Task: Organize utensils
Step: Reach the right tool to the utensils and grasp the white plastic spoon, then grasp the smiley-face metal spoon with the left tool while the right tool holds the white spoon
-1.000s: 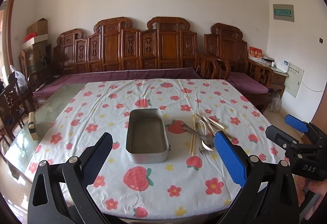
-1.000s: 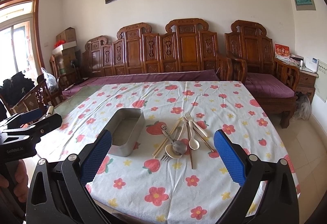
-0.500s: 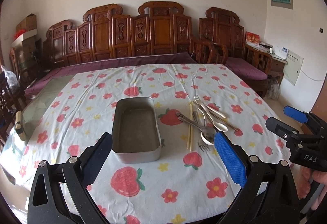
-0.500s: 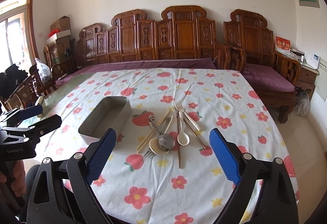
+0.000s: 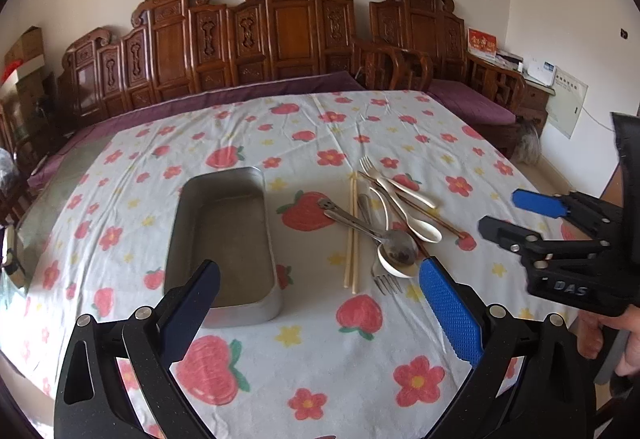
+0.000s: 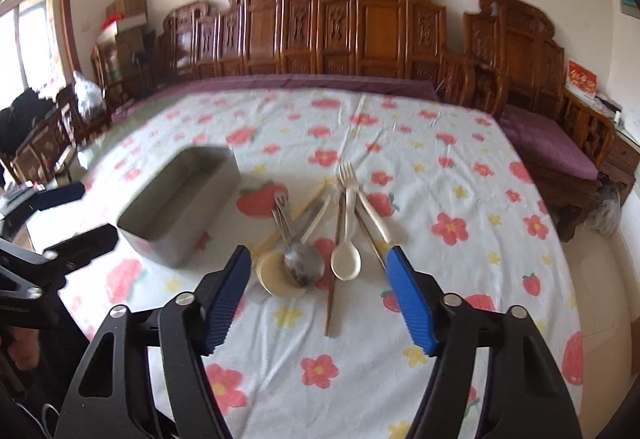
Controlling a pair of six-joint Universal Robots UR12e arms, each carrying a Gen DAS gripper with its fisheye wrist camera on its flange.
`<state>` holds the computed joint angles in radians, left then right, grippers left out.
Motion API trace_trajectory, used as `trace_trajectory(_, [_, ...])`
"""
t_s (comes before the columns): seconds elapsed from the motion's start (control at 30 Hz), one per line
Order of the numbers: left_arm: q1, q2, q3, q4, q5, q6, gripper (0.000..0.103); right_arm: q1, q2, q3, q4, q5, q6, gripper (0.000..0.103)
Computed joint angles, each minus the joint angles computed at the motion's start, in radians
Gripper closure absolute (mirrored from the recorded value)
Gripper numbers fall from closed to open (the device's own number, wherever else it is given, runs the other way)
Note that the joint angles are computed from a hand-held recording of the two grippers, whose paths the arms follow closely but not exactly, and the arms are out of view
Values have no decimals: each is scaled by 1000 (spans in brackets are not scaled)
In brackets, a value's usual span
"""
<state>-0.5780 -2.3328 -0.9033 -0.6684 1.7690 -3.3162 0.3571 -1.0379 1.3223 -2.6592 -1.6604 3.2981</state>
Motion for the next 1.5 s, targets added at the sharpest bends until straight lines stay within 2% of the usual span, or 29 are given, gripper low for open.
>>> trace_trajectory(0.27, [-1, -41, 51, -64, -42, 15, 6, -37, 63, -50, 95, 82, -15, 48])
trace_trajectory(0.43, [2, -55, 70, -94, -71, 17, 6, -56, 101, -100, 151, 133, -16, 60])
trace_trajectory(0.5, [2, -66, 88, -111, -75, 16, 6, -62, 125, -136, 190, 152, -14, 61])
trace_trajectory(0.77, [0, -90, 124, -165, -72, 18, 6, -67, 185, -230, 311, 134, 7, 62])
trace_trajectory(0.9, [3, -104, 146, -193, -83, 4, 6, -70, 179, -218, 306, 147, 5, 62])
trace_trajectory(0.97, [2, -110, 157, -202, -80, 6, 6, -70, 175, -210, 305, 145, 2, 69])
trace_trajectory(1.03, [2, -118, 169, -217, -79, 6, 6, -72, 166, -197, 303, 147, 3, 88])
trace_trajectory(1.13, [2, -131, 192, -237, -80, 3, 6, -77, 149, -170, 289, 158, 15, 96])
trace_trajectory(1.3, [0, -170, 264, -288, -87, 5, 6, -79, 110, -124, 267, 161, 16, 97])
trace_trajectory(1.4, [-1, -211, 341, -334, -90, 9, 7, -82, 82, -87, 243, 160, 24, 97])
trace_trajectory(1.5, [0, -265, 446, -397, -92, -1, 13, -87, 63, -56, 218, 159, 35, 97])
